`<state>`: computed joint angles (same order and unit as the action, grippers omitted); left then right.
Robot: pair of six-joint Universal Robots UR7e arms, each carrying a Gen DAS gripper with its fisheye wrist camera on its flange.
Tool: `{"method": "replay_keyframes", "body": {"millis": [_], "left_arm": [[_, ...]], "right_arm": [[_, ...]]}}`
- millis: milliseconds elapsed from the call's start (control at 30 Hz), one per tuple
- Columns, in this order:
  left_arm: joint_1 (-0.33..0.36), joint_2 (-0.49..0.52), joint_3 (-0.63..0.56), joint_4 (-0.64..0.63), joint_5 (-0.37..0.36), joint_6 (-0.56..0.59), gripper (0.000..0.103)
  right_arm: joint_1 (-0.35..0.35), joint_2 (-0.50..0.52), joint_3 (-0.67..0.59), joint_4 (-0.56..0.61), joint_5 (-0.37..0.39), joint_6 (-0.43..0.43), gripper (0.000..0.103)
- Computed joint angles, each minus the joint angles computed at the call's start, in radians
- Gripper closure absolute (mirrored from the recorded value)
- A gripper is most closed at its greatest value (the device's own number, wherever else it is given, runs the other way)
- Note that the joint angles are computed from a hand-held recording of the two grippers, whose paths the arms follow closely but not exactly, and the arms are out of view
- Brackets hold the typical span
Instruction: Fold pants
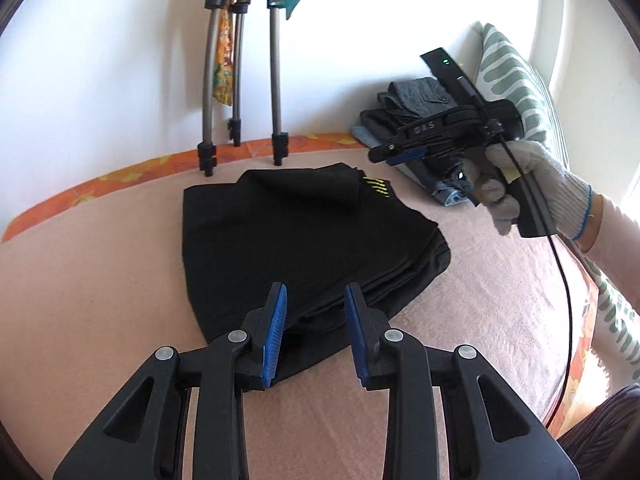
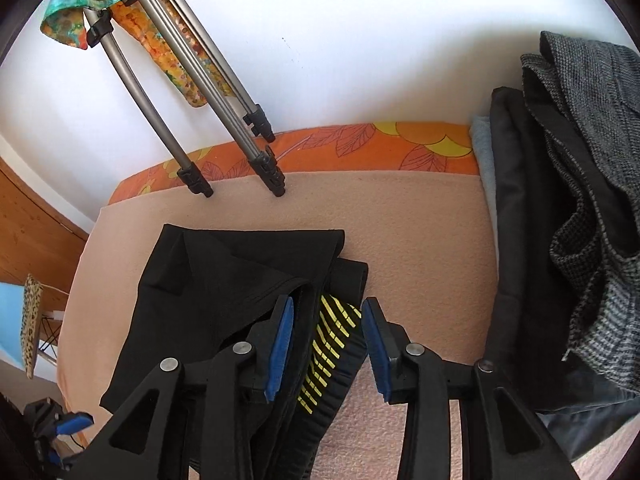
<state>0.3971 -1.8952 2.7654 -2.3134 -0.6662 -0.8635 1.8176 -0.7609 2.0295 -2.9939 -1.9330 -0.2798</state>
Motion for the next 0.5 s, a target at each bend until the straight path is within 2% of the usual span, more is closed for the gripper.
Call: {"method": "replay_keyframes", "body": {"millis": [67, 100, 133, 200, 367, 400, 467, 500], "left_arm": [[0.098, 0.048, -0.002, -0.115, -0.002, 0.097, 0.075], [0.126, 0.064, -0.002, -0.154, -0.004, 0.131, 0.075], [0.149, 0.083, -0.001, -0.204, -0.013, 0.168, 0.075], [0.177, 0.13, -0.002, -0.275, -0.023, 0.226, 0.075], [0.216, 0.219, -0.005, -0.368, -0.048, 0.302, 0.075], [0.229, 0.235, -0.006, -0.388, -0.057, 0.314, 0.075], [0.244, 0.252, -0.005, -0.406, -0.068, 0.329, 0.075], [0.247, 0.253, -0.002, -0.412, -0.071, 0.331, 0.075]], "right_arm": [[0.004, -0.015, 0.014, -0.018, 0.042, -0.038, 0.065], [0.011, -0.014, 0.012, -0.009, 0.053, -0.047, 0.06], [0.016, -0.011, 0.003, 0.017, 0.07, -0.055, 0.05], [0.035, 0.011, -0.021, 0.073, 0.077, -0.076, 0.039], [0.105, 0.106, -0.071, 0.122, -0.072, -0.161, 0.04], [0.117, 0.127, -0.075, 0.109, -0.115, -0.184, 0.041], [0.141, 0.179, -0.089, 0.025, -0.237, -0.245, 0.061], [0.145, 0.203, -0.107, -0.009, -0.296, -0.241, 0.071]]}}
